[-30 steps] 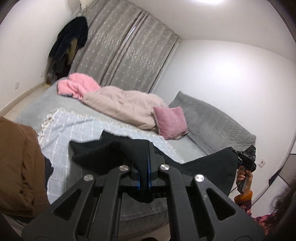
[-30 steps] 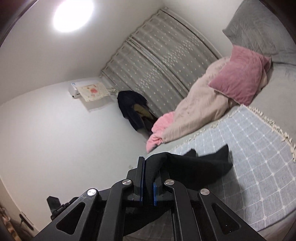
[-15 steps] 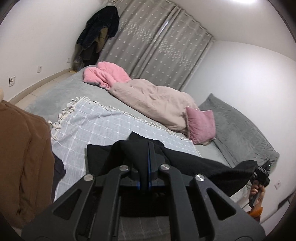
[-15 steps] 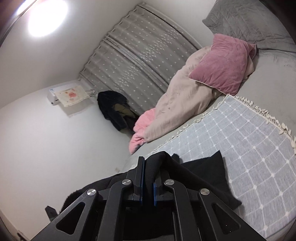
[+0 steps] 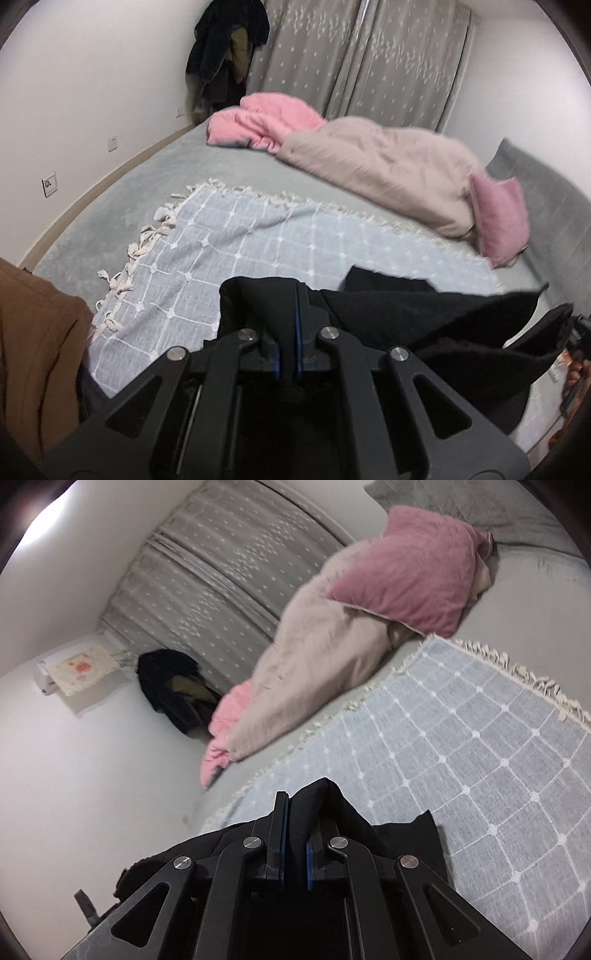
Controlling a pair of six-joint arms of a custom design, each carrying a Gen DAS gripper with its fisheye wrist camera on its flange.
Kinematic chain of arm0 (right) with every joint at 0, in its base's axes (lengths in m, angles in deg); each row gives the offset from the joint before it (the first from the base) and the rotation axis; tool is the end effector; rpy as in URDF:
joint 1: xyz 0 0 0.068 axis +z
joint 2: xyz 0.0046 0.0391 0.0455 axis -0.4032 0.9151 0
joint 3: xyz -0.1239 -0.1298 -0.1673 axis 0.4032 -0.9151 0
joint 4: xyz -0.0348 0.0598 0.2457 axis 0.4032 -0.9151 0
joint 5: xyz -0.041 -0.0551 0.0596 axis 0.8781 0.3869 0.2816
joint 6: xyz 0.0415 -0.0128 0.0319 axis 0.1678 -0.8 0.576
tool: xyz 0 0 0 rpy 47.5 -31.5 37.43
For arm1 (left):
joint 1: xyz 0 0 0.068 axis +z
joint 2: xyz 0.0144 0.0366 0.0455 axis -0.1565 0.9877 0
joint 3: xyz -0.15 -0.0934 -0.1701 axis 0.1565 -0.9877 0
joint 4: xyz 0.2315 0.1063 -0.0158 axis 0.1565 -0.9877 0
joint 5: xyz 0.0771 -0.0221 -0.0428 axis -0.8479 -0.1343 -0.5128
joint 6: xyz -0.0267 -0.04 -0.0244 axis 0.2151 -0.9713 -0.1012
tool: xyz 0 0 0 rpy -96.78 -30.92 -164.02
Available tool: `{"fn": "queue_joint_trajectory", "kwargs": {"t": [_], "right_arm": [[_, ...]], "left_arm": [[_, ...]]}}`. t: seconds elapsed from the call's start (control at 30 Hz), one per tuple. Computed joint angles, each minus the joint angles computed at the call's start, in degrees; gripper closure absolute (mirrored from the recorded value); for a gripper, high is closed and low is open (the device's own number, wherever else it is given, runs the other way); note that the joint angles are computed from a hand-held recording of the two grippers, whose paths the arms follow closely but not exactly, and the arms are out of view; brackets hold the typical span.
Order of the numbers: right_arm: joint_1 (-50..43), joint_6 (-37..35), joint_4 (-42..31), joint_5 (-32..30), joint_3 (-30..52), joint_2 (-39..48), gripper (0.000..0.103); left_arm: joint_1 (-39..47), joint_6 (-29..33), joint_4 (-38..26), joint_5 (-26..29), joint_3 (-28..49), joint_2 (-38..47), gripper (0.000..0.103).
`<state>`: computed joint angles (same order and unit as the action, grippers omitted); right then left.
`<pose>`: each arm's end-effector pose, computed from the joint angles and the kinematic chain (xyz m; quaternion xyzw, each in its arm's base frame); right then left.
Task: Fold large clothes
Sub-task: 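Grasp the jacket hem with both grippers and lift it toward the collar, then lower the hem onto the collar and open both grippers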
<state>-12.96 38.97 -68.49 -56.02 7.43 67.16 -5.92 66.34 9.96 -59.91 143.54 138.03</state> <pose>0.1091 0.0227 0.2911 0.3221 0.7631 0.3360 0.4485 0.3503 0.0048 0.2829 0.0884 0.8996 -0.1609 0.3963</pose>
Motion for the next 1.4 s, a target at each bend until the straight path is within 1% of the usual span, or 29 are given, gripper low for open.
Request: {"fn": "queue_joint_trajectory", "kwargs": {"t": [0.1, 0.2, 0.23, 0.3, 0.37, 0.43, 0.47, 0.5, 0.53, 0.57, 0.6, 0.63, 0.67, 0.7, 0.77, 0.8, 0.83, 0.9, 0.97, 1.03, 1.1, 1.13, 1.17, 1.2, 1.23, 1.27, 1.3, 1.33, 1.4], "right_arm": [[-3.8, -1.5, 7.7, -4.0, -5.6, 7.2, 0.096], [-5.1, -1.9, 16.1, -4.9, -10.4, 14.3, 0.096], [-5.3, -2.0, 18.2, -5.0, -11.5, 16.4, 0.094], [-4.8, -2.1, 22.5, -4.4, -12.7, 23.0, 0.092], [-3.5, -2.8, 25.0, -3.0, -12.6, 28.5, 0.088], [-2.6, -4.7, 26.5, -1.8, -12.6, 30.7, 0.084], [-2.3, -5.9, 26.6, -1.5, -12.5, 30.7, 0.083], [-2.6, -6.9, 26.1, -2.1, -12.3, 30.2, 0.081], [-3.3, -7.9, 25.8, -3.5, -12.5, 29.3, 0.080], [-4.3, -8.7, 25.4, -5.3, -12.7, 28.1, 0.077], [-6.0, -9.6, 24.8, -7.7, -13.3, 25.8, 0.064], [-7.1, -10.1, 24.0, -8.5, -13.8, 23.5, 0.045], [-8.4, -10.4, 22.6, -8.6, -14.6, 20.1, 0.039], [-9.3, -10.3, 22.1, -8.9, -15.2, 17.2, 0.034], [-12.8, -11.2, 20.4, -11.3, -15.6, 14.0, 0.033], [-13.1, -12.1, 19.1, -10.7, -14.3, 15.2, 0.033], [-12.9, -13.6, 17.9, -9.7, -13.2, 16.7, 0.033], [-10.4, -17.6, 16.0, -5.7, -10.0, 21.8, 0.033], [-7.8, -20.1, 16.1, -3.5, -7.4, 27.6, 0.033], [-5.2, -22.0, 17.0, -1.8, -4.4, 34.5, 0.033], [-2.2, -23.2, 16.5, 2.0, 0.5, 43.1, 0.033], [-1.6, -23.4, 16.8, 3.2, 1.2, 44.9, 0.033], [-1.0, -23.1, 17.5, 4.1, 2.5, 47.5, 0.033], [-0.6, -22.6, 18.5, 4.7, 3.2, 49.7, 0.044], [-0.2, -22.4, 19.5, 5.3, 3.6, 50.9, 0.086], [0.4, -22.5, 19.4, 6.2, 4.6, 52.4, 0.099], [1.8, -21.9, 18.1, 9.2, 6.0, 53.4, 0.098], [3.0, -21.8, 18.5, 11.6, 6.0, 53.2, 0.098], [6.2, -22.4, 20.0, 18.6, 4.8, 50.0, 0.099]], "left_arm": [[-2.9, -0.5, 1.7, -4.5, 2.7, 8.3, 0.096], [-4.5, -0.3, 2.5, -7.4, 5.3, 15.3, 0.094], [-4.8, -0.1, 2.8, -8.0, 6.0, 17.6, 0.091], [-5.1, 0.6, 2.5, -7.9, 7.5, 21.6, 0.091], [-5.1, 0.9, 2.1, -7.3, 8.4, 23.6, 0.090], [-4.4, 0.7, 0.5, -5.5, 9.3, 23.9, 0.088], [-4.0, 0.8, -0.5, -4.4, 10.0, 24.1, 0.084], [-3.3, 1.5, -2.9, -2.8, 11.2, 24.1, 0.080], [-2.6, 2.6, -5.2, -1.4, 12.3, 23.9, 0.074], [-2.0, 3.7, -6.5, -0.1, 12.8, 23.6, 0.061], [-1.0, 5.2, -7.4, 1.8, 12.5, 22.5, 0.052], [0.1, 6.1, -6.7, 3.0, 11.5, 21.2, 0.035], [0.7, 6.1, -5.1, 3.4, 10.1, 19.5, 0.026], [1.7, 6.3, -3.1, 4.0, 8.3, 17.6, 0.024], [2.6, 7.9, -2.7, 4.7, 8.7, 17.3, 0.024], [2.7, 9.0, -3.3, 4.2, 9.8, 18.0, 0.023], [2.6, 10.2, -4.0, 2.7, 11.1, 19.1, 0.023], [2.1, 11.4, -5.9, 0.1, 14.4, 22.2, 0.023], [1.6, 12.5, -9.5, -0.3, 19.7, 27.0, 0.023], [0.8, 11.3, -13.0, -1.1, 25.9, 32.9, 0.024], [-0.1, 9.3, -16.0, -1.5, 31.0, 37.4, 0.025], [-0.6, 8.3, -16.2, -1.0, 32.3, 38.6, 0.033], [-0.9, 7.7, -15.1, -0.6, 31.4, 38.4, 0.051], [-1.4, 6.8, -13.5, 0.2, 30.2, 37.7, 0.065], [-2.1, 6.0, -11.5, 0.2, 28.4, 36.2, 0.092], [-2.7, 5.2, -8.6, -0.7, 25.3, 33.9, 0.093], [-3.5, 4.5, -3.9, -1.8, 20.6, 30.3, 0.094], [-4.1, 4.3, 0.7, -2.4, 16.1, 26.5, 0.095], [-4.7, 2.9, 5.9, -3.1, 11.9, 22.1, 0.095]]}}
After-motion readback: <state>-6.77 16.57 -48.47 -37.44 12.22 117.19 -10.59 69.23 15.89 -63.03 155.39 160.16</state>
